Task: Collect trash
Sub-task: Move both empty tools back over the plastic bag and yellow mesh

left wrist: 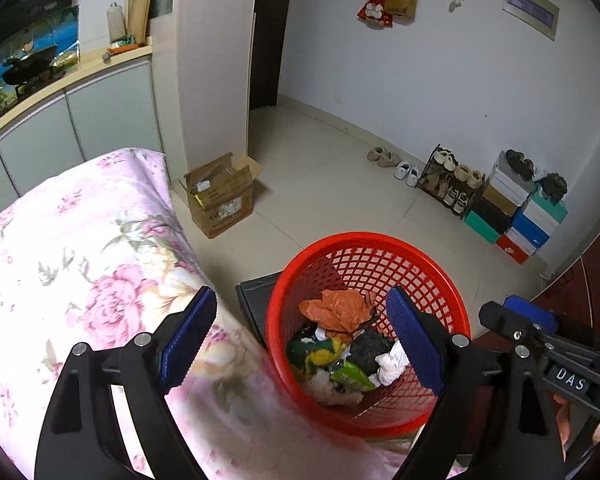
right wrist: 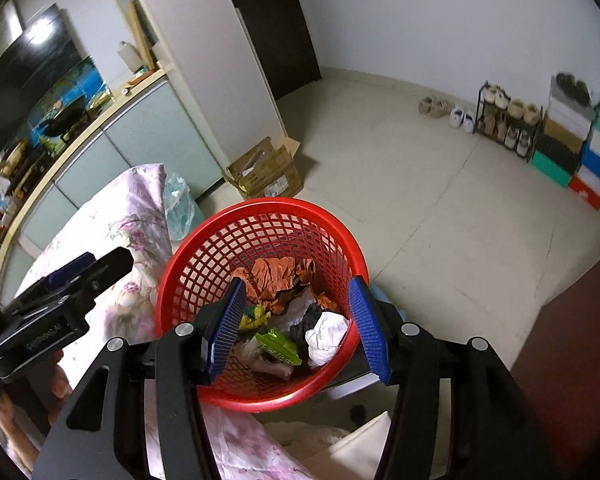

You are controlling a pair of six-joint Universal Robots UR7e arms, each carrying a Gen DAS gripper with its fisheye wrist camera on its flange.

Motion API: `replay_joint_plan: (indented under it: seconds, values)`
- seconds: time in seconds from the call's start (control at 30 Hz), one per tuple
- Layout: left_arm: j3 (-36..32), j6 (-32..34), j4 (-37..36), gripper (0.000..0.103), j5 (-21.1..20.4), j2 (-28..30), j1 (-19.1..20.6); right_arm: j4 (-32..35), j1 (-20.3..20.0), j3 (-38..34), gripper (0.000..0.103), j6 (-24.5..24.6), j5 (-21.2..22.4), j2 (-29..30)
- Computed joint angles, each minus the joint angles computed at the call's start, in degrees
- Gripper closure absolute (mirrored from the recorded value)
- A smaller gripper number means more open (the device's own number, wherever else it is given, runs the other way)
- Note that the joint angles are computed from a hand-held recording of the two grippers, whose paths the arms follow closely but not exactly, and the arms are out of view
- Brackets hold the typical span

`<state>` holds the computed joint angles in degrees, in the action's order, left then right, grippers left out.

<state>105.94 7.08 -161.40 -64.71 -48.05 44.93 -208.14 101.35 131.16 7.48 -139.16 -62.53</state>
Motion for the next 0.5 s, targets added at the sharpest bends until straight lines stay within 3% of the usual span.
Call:
replay_joint_plan:
  seconds: [0.23, 0.5]
  values:
    - [4.99, -0.55, -1.49, 0.019, 2.75, -4.77, -1.25, -3.04, 3.55, -1.65, 0.051, -4.06, -3.29, 3.66]
    - [9.94, -2.78, -1.69, 0.019, 5.76, -10.66, -0.53, -2.77, 5.89, -2.92, 0.051, -5.08, -2.65, 6.08]
